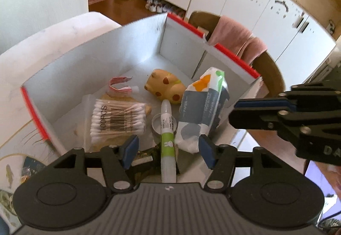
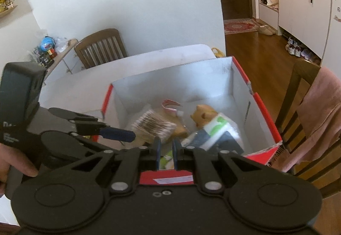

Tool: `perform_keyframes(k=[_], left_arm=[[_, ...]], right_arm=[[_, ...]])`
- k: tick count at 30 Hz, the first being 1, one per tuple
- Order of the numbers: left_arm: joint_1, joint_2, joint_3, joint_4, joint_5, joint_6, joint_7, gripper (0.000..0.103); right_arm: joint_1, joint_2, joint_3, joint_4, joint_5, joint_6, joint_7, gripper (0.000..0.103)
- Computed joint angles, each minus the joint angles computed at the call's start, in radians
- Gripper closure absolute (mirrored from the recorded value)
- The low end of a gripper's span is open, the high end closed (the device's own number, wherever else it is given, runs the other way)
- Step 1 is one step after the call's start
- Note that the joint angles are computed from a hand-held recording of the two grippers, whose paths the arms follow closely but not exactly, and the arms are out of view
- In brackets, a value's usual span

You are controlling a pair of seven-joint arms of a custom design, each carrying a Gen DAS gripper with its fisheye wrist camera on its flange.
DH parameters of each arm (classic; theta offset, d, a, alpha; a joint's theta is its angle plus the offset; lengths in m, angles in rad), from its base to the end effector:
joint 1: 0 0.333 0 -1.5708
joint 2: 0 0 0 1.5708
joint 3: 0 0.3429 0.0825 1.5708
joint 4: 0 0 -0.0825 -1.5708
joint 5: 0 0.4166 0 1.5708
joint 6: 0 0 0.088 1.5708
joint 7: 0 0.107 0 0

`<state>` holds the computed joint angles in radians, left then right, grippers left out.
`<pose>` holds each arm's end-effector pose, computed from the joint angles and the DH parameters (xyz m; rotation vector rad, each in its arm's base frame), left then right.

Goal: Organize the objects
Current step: 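Open the right tool to drop the bag while the left tool releases the tube, then withdraw both tools from the box toward the tape roller and yellow packet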

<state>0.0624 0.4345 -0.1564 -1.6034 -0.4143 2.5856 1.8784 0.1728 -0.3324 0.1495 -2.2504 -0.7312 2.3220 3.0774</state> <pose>0.7567 -0.0452 0.4513 -1.9140 2.0641 -0.9099 0.4866 0.1569 0.5590 -0.9923 2.3650 -0.8340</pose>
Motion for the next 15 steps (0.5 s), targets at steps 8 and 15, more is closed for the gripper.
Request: perform_keyframes(k=[8, 15], left_arm=[[0.052, -0.150, -0.018, -0.179, -0.152, 0.093, 0.096, 0.041], [0.060, -0.280, 0.027, -0.330, -0.217, 0.143, 0.099, 0.036]], right_arm=[[0.018, 0.063, 0.013, 0.076, -0.031, 0.014, 0.015, 0.092], [0.050, 0.148, 0.017, 0.160, -0.077, 0.009, 0.050, 0.092]])
